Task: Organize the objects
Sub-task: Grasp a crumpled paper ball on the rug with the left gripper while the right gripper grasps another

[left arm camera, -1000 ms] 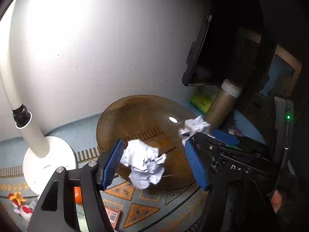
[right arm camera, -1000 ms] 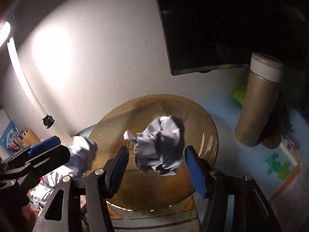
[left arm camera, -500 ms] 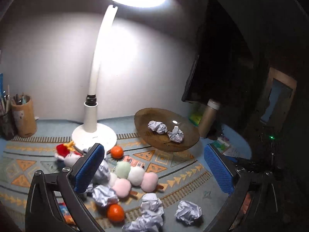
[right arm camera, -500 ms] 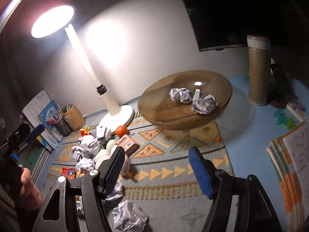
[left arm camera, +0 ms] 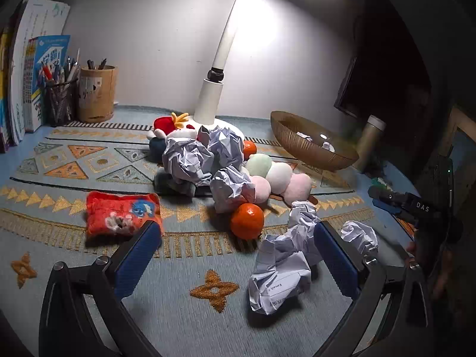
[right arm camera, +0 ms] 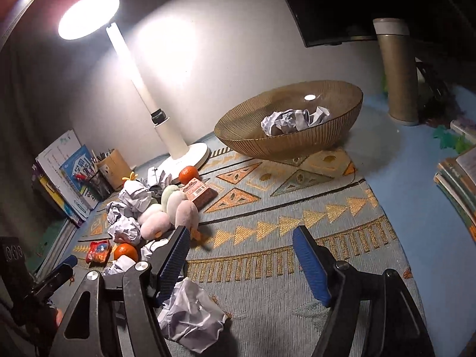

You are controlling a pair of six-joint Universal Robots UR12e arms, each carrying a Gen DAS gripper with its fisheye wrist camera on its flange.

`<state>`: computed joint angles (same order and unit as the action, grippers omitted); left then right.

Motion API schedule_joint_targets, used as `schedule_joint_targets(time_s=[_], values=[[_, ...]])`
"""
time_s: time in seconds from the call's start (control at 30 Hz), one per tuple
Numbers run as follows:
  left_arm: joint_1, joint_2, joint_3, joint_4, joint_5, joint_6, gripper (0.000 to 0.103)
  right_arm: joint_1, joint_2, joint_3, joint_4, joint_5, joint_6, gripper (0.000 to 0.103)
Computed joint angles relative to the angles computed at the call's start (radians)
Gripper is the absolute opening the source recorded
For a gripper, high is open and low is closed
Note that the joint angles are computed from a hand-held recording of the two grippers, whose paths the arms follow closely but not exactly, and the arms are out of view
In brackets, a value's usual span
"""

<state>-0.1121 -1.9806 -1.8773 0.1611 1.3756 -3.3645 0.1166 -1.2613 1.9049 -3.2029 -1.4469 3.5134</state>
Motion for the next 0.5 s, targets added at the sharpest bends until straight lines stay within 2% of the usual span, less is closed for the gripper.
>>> schedule_joint_targets(time_s=[0.17, 0.37, 0.43, 0.5], values=[[-0.001, 0.000, 0.001, 0.001, -0.023, 0.024, 0.102, 0.000, -0.001, 0.002, -0.001, 0.000, -0.003, 0.070], [-0.013, -0.001, 0.006, -0.011, 0.001, 0.056, 0.102, 0.043, 0.004, -0.018, 0.032, -0.103, -0.092, 0.070], [-0.010, 0.001, 0.007, -0.025, -0.019, 0.063, 0.102, 0.058, 0.002, -0.019, 0.035, -0.146, -0.108, 0.070], [-0.001, 0.008, 0.019, -0.105, -0.077, 0.097, 0.102, 0.063, -0.013, -0.006, 0.028, -0.126, -0.110, 0.070]])
